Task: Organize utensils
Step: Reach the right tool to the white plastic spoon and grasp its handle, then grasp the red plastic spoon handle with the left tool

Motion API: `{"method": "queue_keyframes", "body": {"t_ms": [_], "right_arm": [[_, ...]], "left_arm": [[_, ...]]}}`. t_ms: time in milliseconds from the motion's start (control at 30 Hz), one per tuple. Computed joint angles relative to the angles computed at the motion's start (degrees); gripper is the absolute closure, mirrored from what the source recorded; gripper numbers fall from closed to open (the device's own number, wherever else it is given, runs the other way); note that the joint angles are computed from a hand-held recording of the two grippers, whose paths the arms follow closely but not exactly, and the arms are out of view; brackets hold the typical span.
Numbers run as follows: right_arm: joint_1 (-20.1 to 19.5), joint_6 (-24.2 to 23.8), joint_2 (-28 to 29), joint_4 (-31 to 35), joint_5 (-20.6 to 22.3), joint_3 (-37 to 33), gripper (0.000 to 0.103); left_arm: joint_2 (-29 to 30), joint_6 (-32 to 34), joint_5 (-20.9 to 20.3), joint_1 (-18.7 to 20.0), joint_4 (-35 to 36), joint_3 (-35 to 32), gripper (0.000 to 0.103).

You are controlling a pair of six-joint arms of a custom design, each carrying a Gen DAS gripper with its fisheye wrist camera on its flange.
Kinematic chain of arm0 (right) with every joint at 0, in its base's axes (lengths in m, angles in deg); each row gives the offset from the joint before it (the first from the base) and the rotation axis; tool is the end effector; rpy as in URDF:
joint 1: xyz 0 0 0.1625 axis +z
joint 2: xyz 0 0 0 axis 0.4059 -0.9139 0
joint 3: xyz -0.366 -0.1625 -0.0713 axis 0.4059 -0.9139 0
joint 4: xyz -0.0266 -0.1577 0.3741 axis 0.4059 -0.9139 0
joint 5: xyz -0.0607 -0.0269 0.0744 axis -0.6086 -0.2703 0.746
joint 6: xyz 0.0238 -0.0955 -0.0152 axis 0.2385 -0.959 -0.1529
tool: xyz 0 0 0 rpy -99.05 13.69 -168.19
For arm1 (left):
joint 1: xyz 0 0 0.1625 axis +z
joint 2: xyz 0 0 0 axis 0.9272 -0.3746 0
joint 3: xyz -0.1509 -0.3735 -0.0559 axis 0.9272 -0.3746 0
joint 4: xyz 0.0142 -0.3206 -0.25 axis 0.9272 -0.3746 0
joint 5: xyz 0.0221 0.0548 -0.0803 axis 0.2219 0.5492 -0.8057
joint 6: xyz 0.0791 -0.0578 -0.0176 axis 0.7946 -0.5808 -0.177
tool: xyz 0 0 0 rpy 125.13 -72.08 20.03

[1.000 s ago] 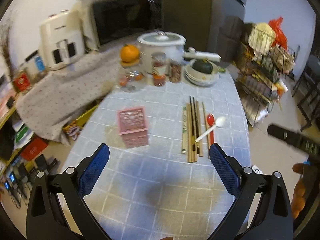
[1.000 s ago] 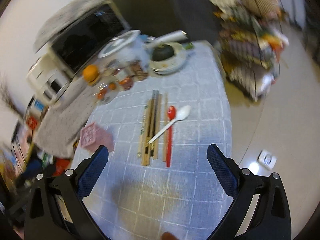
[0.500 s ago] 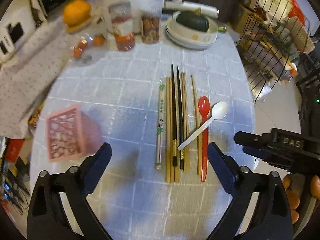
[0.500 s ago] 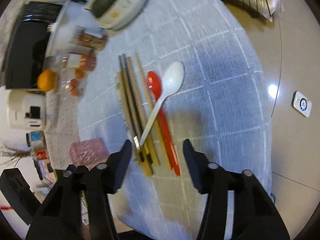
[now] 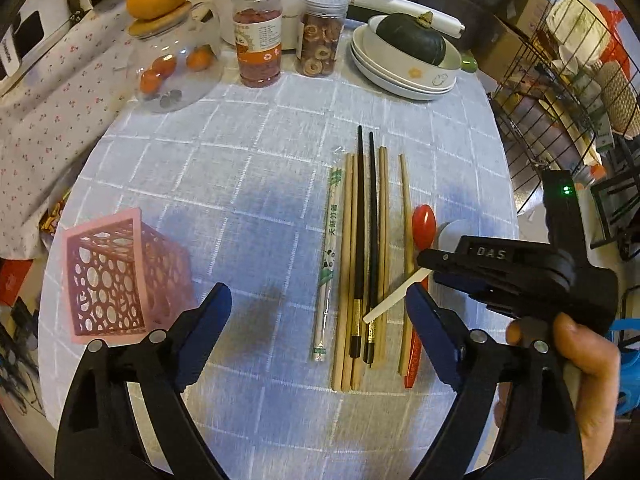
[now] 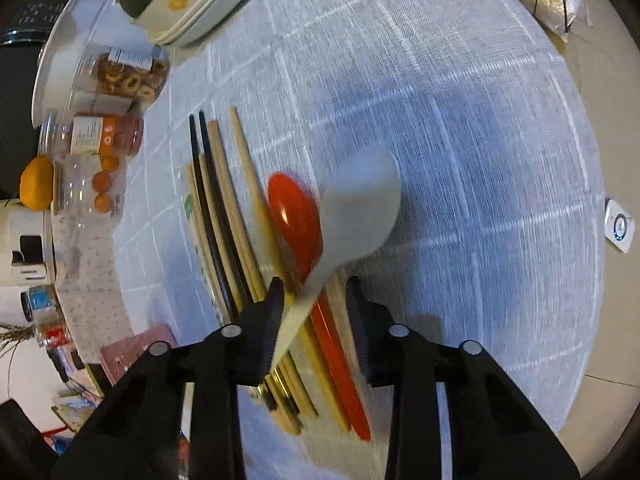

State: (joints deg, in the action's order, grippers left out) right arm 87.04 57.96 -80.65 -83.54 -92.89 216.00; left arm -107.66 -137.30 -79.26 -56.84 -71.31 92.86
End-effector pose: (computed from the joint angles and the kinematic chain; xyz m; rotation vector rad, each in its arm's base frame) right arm 0.2522 -0.3628 0.1162 -0.2327 -2.8499 0.0975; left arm -0.2561 -0.2341 0.2647 -0.1629 2.3738 -0.5630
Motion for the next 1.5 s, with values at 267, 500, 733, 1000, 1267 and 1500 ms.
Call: {"method": "queue_keyframes", "body": {"t_ms": [267,500,733,1000,1267,1500], "right_arm": [[-0.3,-1.3,-1.5,0.8,2.0,0.2,0.098],[0.0,-5.6,-8.9,5.6,4.9,0.3,0.098],[-1.7,-10.7,-9.0,10.6,5.3,0.1,0.097],[-5.8,-10.7,-7.4,12.0,3.7,0.7,0.084],[-5.7,-13.6,-9.8,13.9,3.5,1.0,0.098],[-3.9,-14.0,-12.7,18.5,-0.9,-0.3,0.098]], "left_arm": [[-0.5,0.3,0.4,0.4,-1.5,0.5,0.018],[0.2,2.8,0.4,0.1,-6.3,1.4,0.022],[4.0,8.7,-1.3,2.5,-17.8,3.8,0.033],[5.6,10.1,-2.1,3.2,-20.4,4.8,0.033],[6.0,10.2,-2.4,2.8,-20.6,4.8,0.035],[8.6,11.6,-2.7,3.7,-25.6,4.6,0.037]]}}
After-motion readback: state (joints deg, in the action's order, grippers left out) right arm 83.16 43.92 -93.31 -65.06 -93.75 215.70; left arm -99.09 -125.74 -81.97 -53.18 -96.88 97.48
